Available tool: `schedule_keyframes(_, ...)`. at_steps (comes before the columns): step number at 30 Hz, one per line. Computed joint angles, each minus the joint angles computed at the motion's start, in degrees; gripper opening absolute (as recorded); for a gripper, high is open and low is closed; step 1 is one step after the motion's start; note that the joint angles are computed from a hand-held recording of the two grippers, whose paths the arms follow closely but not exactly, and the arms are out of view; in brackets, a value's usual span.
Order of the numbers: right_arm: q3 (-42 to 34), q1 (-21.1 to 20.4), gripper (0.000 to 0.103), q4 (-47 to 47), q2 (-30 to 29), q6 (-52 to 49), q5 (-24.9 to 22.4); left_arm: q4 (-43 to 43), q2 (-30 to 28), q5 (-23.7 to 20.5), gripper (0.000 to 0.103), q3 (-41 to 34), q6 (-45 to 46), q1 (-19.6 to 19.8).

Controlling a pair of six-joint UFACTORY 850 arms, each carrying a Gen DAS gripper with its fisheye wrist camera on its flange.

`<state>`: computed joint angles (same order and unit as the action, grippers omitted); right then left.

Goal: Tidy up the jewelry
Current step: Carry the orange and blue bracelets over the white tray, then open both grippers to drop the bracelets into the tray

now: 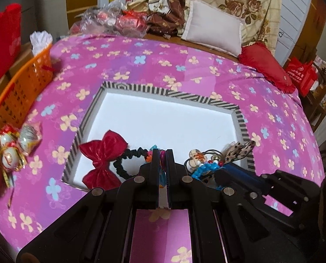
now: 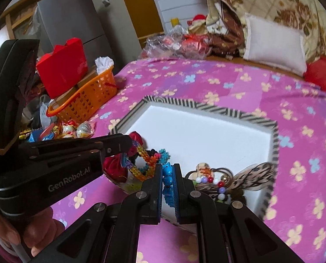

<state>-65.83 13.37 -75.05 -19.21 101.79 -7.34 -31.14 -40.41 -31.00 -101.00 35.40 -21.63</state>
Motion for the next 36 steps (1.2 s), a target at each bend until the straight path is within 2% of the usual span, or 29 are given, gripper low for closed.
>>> schedule_keyframes(7,-0.2,-2.0,0.008,11.3,-3.5,-8.8,-0.8,6.3,-3.5,0.2,0.003,-2.3,-6.5,-0.1)
schedule_keyframes(10,0.6,-2.7,0.008,12.9,-3.8,-9.2,0.2,8.8,-4.6,0.2,0.003,-2.7,-8.9,-0.1)
schedule_keyframes(13,0.9,-3.2,0.008,18.7,-4.1,-14.7,1.9,10.7,-5.5,0.1,0.003,-2.8,-10.9,-0.1)
schedule_keyframes(17,1.4,-3.2,0.008,19.9,-3.6,-15.1,1.8,12.0,-5.8,0.3,0.003,-2.2,-12.3,-0.3)
schedule_keyframes(20,3.2,-2.6,0.009,9.3,-1.7,-4.1,1.3,10.0,-5.0,0.4,0.003,-1.2,-10.7,0.0)
schedule_keyframes(22,4.2,-2.1,0.015,4.4,-0.6,1.2,0.5,9.1,-4.2,0.4,0.008,-0.3,-9.8,0.2)
schedule_keyframes(23,5.0,-1.8,0.023,-0.3,0.2,6.3,0.1,8.4,-3.7,0.4,0.010,0.4,-9.0,0.3)
schedule_keyframes(24,5.6,-1.7,0.030,-3.1,0.7,9.5,-0.1,8.4,-3.1,0.7,0.015,1.1,-8.8,0.3)
schedule_keyframes(26,6.9,-1.0,0.031,-8.5,2.1,15.4,-1.1,7.6,-1.5,1.8,0.028,3.2,-7.7,0.3)
schedule_keyframes(28,8.0,0.0,0.031,-8.6,3.3,15.8,-3.0,5.5,0.4,3.3,0.037,5.8,-5.2,0.4)
schedule_keyframes(32,9.7,2.1,0.033,-9.7,5.4,18.0,-7.3,4.8,4.8,8.3,0.040,11.9,-3.2,0.1)
schedule_keyframes(35,10.8,4.2,0.046,-10.7,6.8,20.3,-11.6,3.0,7.7,10.8,0.041,15.8,-1.5,0.3)
schedule_keyframes(36,10.9,4.6,0.047,-10.3,7.0,20.1,-12.4,2.9,8.3,11.7,0.041,16.6,-1.4,0.4)
